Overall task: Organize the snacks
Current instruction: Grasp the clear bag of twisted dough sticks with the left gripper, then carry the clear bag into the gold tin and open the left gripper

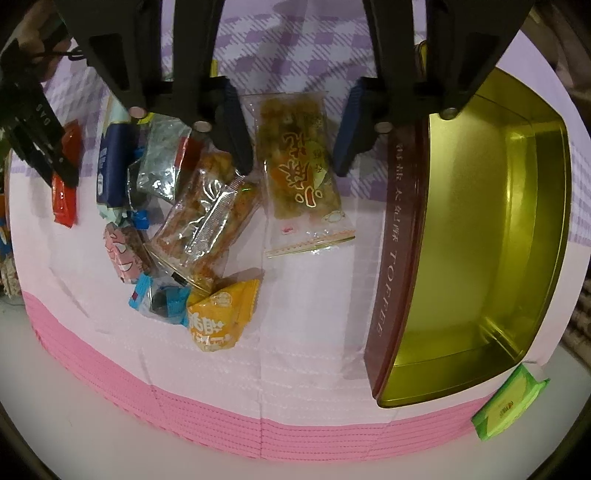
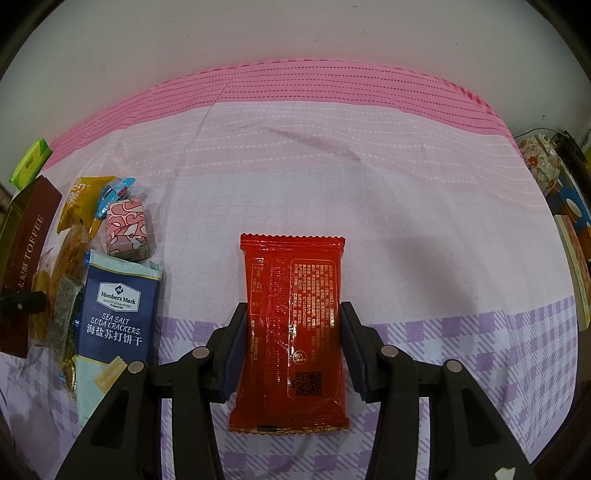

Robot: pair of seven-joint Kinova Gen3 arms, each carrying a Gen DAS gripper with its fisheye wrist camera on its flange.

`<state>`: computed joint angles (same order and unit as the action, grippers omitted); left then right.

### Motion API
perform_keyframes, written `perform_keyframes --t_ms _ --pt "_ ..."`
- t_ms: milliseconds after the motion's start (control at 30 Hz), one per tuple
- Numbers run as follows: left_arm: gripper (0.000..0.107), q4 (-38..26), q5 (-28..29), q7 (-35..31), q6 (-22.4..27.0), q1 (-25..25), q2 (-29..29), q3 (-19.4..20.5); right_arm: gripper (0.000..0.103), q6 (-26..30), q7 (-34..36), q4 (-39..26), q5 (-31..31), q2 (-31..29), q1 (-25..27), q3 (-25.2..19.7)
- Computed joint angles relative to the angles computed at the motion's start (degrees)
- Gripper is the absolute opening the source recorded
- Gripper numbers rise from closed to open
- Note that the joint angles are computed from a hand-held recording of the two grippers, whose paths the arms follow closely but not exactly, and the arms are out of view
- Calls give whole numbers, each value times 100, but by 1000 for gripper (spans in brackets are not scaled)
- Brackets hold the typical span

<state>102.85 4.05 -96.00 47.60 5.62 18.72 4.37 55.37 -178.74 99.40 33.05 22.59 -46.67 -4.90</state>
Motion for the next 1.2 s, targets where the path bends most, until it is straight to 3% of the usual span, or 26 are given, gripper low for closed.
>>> perform_keyframes --t_ms 833,1200 --pt "38 113 751 -1210 205 -566 -809 -58 45 44 70 -32 -56 -5 43 -16" --pt "38 -35 563 -1556 -57 -1000 -780 -372 45 160 222 -201 -255 69 112 -5"
